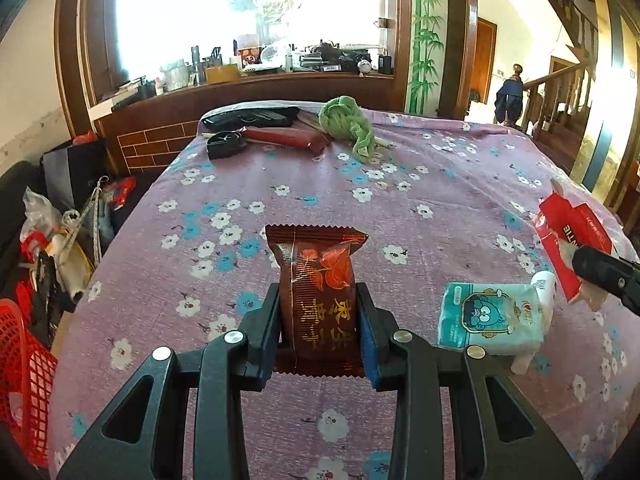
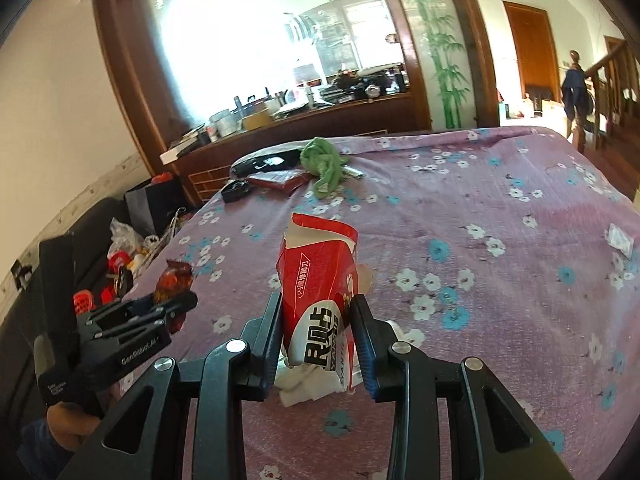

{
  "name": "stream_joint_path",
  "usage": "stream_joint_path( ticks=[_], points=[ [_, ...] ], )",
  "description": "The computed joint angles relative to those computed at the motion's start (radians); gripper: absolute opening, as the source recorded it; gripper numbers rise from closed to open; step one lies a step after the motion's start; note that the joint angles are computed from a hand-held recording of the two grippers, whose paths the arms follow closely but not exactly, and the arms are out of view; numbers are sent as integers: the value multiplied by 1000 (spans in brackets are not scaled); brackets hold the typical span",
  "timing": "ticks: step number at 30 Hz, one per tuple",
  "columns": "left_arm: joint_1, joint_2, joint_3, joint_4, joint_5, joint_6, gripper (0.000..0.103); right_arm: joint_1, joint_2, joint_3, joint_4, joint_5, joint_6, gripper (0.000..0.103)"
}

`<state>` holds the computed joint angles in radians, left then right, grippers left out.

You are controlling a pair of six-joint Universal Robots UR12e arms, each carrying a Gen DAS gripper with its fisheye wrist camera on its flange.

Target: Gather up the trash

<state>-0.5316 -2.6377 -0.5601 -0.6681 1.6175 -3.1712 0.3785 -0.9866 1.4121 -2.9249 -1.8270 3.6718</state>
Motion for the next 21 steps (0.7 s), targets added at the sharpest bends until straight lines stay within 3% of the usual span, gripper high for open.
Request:
stream_joint_path(
  ticks=[9,21],
  points=[
    [-6,2,-9,28,24,30,33,3,6,-10,21,6,-22,36],
    [-6,1,-8,33,35,14,32,6,5,-10,16,4,-20,36]
  ],
)
